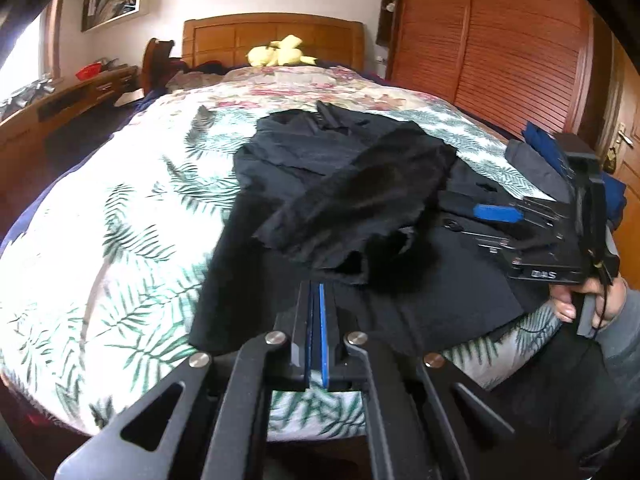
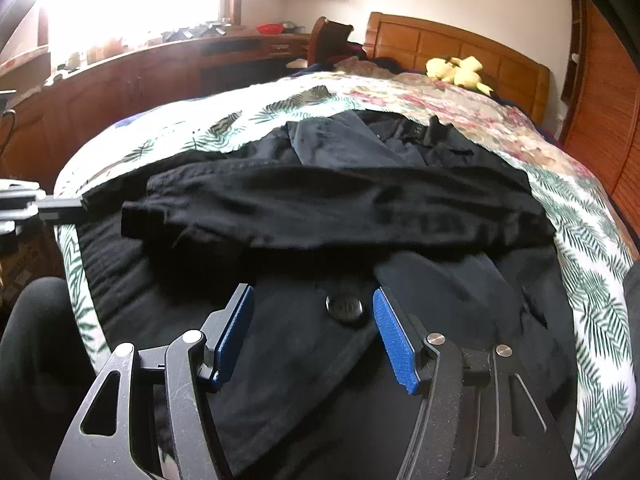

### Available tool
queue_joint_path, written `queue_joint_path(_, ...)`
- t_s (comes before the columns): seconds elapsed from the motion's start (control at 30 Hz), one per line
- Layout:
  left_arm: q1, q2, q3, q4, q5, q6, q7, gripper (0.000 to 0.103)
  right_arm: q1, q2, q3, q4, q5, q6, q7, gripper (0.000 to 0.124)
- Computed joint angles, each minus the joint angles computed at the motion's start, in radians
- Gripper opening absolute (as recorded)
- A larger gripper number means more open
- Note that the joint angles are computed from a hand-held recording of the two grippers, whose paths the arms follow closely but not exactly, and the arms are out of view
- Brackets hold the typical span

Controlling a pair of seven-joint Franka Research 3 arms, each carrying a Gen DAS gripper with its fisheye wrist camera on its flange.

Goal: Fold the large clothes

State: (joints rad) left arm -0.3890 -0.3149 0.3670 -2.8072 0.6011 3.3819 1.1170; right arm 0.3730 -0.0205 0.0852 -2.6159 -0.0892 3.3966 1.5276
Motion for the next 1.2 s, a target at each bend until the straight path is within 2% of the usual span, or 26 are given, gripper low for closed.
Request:
queue_joint_path(0.07, 0.06, -0.008, -0.043, -0.008, -0.014, -0.002, 0.011, 0.0, -0.009, -0.021, 0.023, -0.033, 0.089, 0.015, -0.064, 0.063)
queue_joint_path(0.1, 0.066, -0.012, -0.04, -0.011, -0.015, -0.004, 0.014, 0.0, -0.011, -0.029, 0.031, -0.046, 0.128, 0.019, -0.09, 0.063)
queue_joint_path(0.13, 0.053, -0.015, -0.018, -0.011, -0.013, -0.008, 0.015, 0.0, -0.008, -0.038, 0.03, -0.057, 0.146, 0.021, -0.1, 0.063)
queue_joint_path(0.2, -0.024, -0.018, 0.078, -0.004, -0.003, -0.027, 0.022, 0.0, -0.013, -0.056, 0.039, -0.084, 0.202, 0.027, -0.134, 0.063)
queue_joint_path(0.23, -0.041, -0.016, 0.097, 0.0, -0.013, -0.033, 0.031, 0.0, -0.026, -0.068, 0.059, -0.102, 0.258, 0.037, -0.173, 0.063)
queue_joint_path(0.37, -0.027, 0.002, 0.085, 0.007, -0.068, -0.034, 0.066, 0.0, -0.022, -0.119, 0.042, -0.168, 0.321, 0.048, -0.201, 0.063)
queue_joint_path(0.43, 0.039, 0.019, 0.012, 0.013, -0.097, -0.036, 0.08, 0.003, -0.022, -0.147, 0.027, -0.195, 0.327, 0.047, -0.2, 0.063)
queue_joint_path(0.47, 0.099, 0.033, -0.053, 0.018, -0.116, -0.039, 0.087, 0.004, -0.032, -0.166, 0.026, -0.212, 0.339, 0.045, -0.206, 0.063)
queue_joint_path(0.53, 0.18, 0.053, -0.142, 0.022, -0.141, -0.033, 0.096, 0.007, -0.051, -0.2, 0.029, -0.241, 0.358, 0.045, -0.218, 0.063)
queue_joint_path(0.57, 0.247, 0.064, -0.213, 0.024, -0.164, -0.03, 0.106, 0.008, -0.078, -0.224, 0.045, -0.258, 0.382, 0.045, -0.232, 0.063)
queue_joint_path(0.6, 0.283, 0.073, -0.249, 0.026, -0.171, -0.028, 0.109, 0.01, -0.092, -0.238, 0.055, -0.266, 0.396, 0.042, -0.239, 0.063)
queue_joint_path(0.63, 0.288, 0.077, -0.257, 0.028, -0.174, -0.031, 0.109, 0.011, -0.106, -0.255, 0.06, -0.278, 0.407, 0.04, -0.247, 0.063)
queue_joint_path(0.73, 0.275, 0.098, -0.242, 0.034, -0.171, -0.041, 0.098, 0.017, -0.202, -0.302, 0.132, -0.311, 0.473, 0.038, -0.291, 0.063)
queue_joint_path(0.77, 0.297, 0.111, -0.266, 0.041, -0.18, -0.051, 0.099, 0.018, -0.219, -0.311, 0.139, -0.318, 0.485, 0.035, -0.3, 0.063)
queue_joint_path(0.83, 0.363, 0.123, -0.337, 0.045, -0.203, -0.059, 0.11, 0.021, -0.219, -0.324, 0.11, -0.33, 0.482, 0.027, -0.304, 0.063)
queue_joint_path(0.87, 0.363, 0.124, -0.338, 0.044, -0.206, -0.059, 0.111, 0.022, -0.226, -0.334, 0.098, -0.339, 0.483, 0.016, -0.305, 0.063)
queue_joint_path(0.93, 0.318, 0.131, -0.286, 0.047, -0.197, -0.055, 0.103, 0.024, -0.241, -0.351, 0.088, -0.353, 0.481, -0.005, -0.308, 0.063)
queue_joint_path(1.0, 0.252, 0.135, -0.211, 0.054, -0.179, -0.061, 0.089, 0.025, -0.27, -0.362, 0.098, -0.364, 0.481, -0.02, -0.308, 0.063)
queue_joint_path(1.07, 0.238, 0.14, -0.196, 0.056, -0.177, -0.059, 0.087, 0.026, -0.294, -0.37, 0.106, -0.372, 0.476, -0.04, -0.306, 0.065)
queue_joint_path(1.13, 0.272, 0.145, -0.232, 0.052, -0.183, -0.048, 0.091, 0.026, -0.343, -0.376, 0.145, -0.38, 0.478, -0.057, -0.297, 0.067)
queue_joint_path(1.17, 0.29, 0.147, -0.251, 0.052, -0.186, -0.044, 0.091, 0.026, -0.342, -0.38, 0.135, -0.383, 0.473, -0.063, -0.291, 0.068)
queue_joint_path(1.2, 0.282, 0.15, -0.239, 0.054, -0.177, -0.042, 0.085, 0.027, -0.326, -0.382, 0.107, -0.384, 0.466, -0.072, -0.282, 0.068)
